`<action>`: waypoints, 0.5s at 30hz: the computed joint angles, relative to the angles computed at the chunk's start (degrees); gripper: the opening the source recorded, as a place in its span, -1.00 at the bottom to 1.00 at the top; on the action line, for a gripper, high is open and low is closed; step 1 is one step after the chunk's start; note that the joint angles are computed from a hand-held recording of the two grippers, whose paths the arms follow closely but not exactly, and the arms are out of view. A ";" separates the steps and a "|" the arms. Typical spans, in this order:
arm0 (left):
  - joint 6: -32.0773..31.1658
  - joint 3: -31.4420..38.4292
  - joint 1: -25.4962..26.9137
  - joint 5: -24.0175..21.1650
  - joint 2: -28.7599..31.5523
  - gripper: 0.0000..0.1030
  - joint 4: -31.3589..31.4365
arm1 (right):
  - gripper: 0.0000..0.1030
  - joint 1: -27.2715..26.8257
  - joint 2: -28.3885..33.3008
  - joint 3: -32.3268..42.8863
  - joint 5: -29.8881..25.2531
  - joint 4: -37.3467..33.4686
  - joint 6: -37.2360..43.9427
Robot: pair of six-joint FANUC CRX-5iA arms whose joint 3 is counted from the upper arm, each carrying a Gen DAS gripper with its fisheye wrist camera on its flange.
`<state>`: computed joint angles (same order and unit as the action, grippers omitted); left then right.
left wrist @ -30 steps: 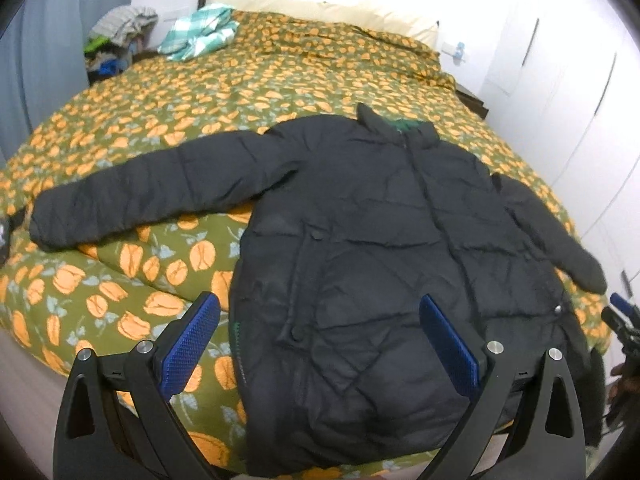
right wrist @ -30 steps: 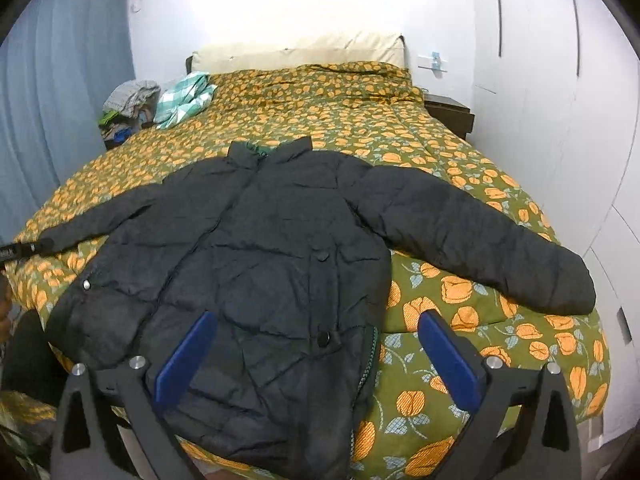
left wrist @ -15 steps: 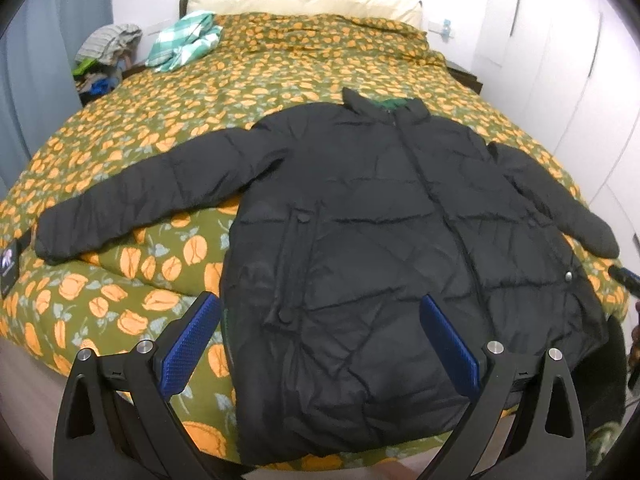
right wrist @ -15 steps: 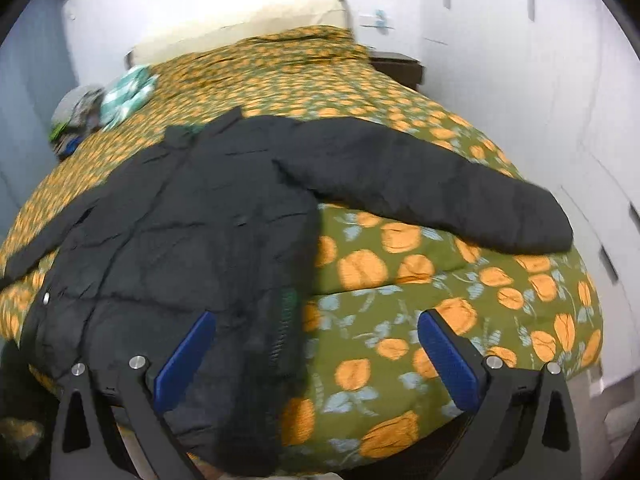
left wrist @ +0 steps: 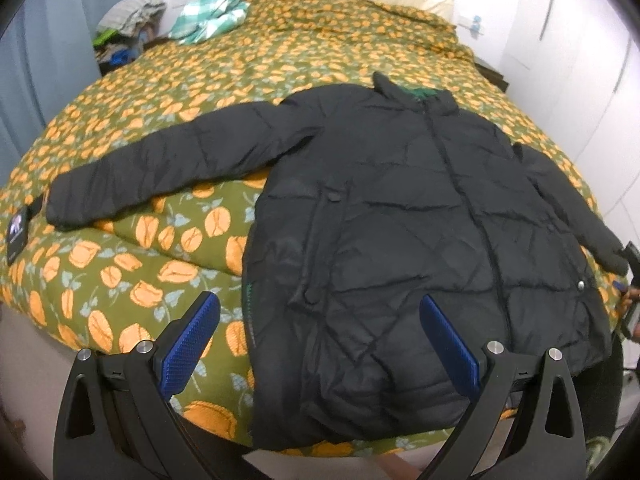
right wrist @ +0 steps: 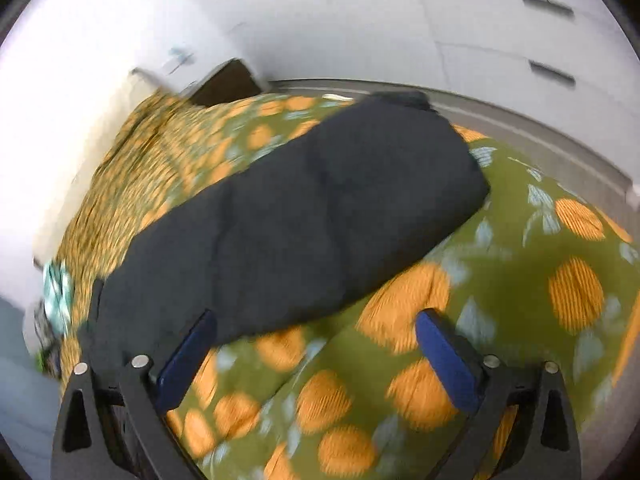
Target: Fold large clothes
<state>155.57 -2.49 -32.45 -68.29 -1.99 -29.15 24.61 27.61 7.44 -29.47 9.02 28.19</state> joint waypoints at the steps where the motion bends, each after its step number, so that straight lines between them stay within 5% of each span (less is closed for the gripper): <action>1: 0.08 -0.08 0.10 0.30 -0.12 0.94 -0.08 | 0.86 -0.73 0.71 0.04 1.13 0.43 -2.67; 4: 0.95 0.39 -0.27 -0.48 0.02 0.94 -1.02 | 0.56 -1.65 1.61 -1.40 4.69 4.82 -12.90; 7: 1.05 -0.06 -0.09 -0.07 0.08 0.94 -0.62 | -0.55 -1.77 2.24 -1.14 4.56 7.49 -17.11; 10: 0.61 -0.61 0.10 0.30 0.19 0.94 -0.03 | -0.78 -1.49 0.59 -3.95 7.16 14.18 -21.45; 15: 0.78 -1.38 -0.10 0.47 0.15 0.94 -0.35 | -0.82 1.27 -3.57 -5.96 7.64 28.77 -17.96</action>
<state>156.36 -3.87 -32.55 -67.82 -1.84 -29.50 25.87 24.04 1.48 -21.83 37.79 10.23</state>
